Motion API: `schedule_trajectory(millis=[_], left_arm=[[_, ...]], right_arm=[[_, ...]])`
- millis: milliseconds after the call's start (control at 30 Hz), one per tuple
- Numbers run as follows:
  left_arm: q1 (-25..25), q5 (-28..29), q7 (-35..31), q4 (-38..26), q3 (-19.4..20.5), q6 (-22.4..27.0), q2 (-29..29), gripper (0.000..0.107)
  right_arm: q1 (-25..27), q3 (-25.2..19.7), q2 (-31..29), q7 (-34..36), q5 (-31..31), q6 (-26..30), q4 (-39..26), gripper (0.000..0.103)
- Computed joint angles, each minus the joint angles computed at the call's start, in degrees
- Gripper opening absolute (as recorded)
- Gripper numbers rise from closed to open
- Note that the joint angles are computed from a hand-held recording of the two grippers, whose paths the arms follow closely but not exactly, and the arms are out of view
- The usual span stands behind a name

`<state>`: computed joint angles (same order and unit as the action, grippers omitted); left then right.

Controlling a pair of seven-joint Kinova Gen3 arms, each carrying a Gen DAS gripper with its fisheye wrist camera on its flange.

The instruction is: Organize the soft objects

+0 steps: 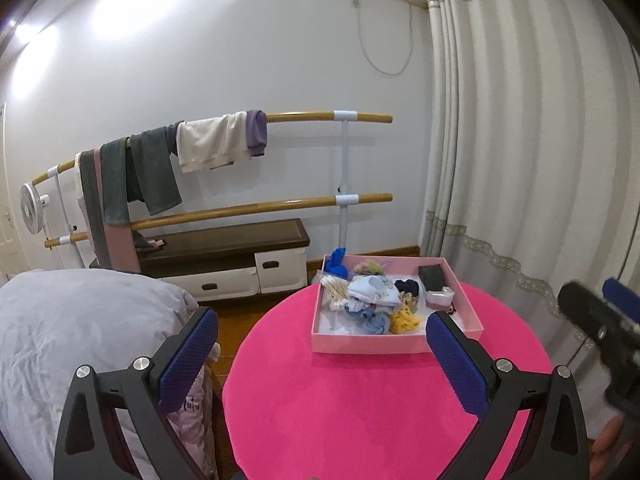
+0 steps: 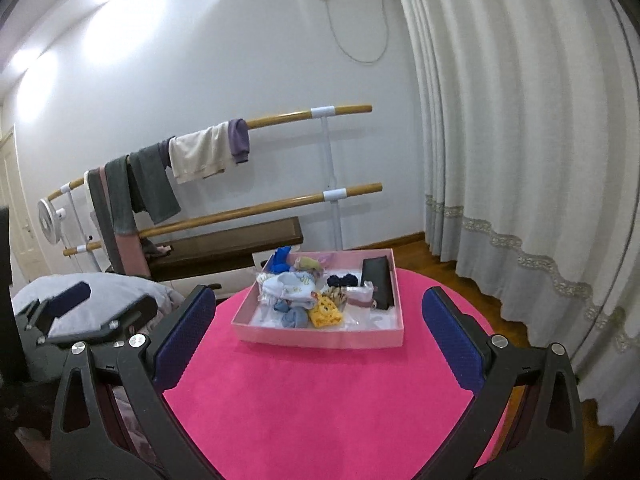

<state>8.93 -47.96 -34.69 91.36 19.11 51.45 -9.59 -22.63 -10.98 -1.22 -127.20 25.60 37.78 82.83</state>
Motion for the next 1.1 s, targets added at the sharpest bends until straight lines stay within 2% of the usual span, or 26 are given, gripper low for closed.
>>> schedule_trajectory(millis=[200,333,667,867,1100], left_arm=[[-0.33,-0.43,2.33,2.07,2.86,2.21,-2.59,0.103],[-1.02,-3.09,5.25,2.75,5.88,4.92,-2.95,0.103],[-1.54,-2.44,6.47,3.57,6.20,3.98,-4.65,0.103],[-2.54,-5.58,9.54,4.13,8.96,5.07,-4.03,0.103],[-0.99,-7.88,11.88,4.62,8.62,5.26,-2.87,0.103]], right_arm=[[1.02,-2.14,-3.39,-5.83,4.25,-0.84,4.38,0.103],[1.66,-3.45,-3.90,-7.75,6.38,-0.32,4.91,0.103],[1.27,-5.22,-3.93,-10.99,9.86,1.22,4.92,0.103],[0.64,-5.45,-3.81,-12.34,11.54,1.70,4.87,0.103],[0.24,-5.24,-3.75,-12.68,12.16,2.19,4.82,0.103]])
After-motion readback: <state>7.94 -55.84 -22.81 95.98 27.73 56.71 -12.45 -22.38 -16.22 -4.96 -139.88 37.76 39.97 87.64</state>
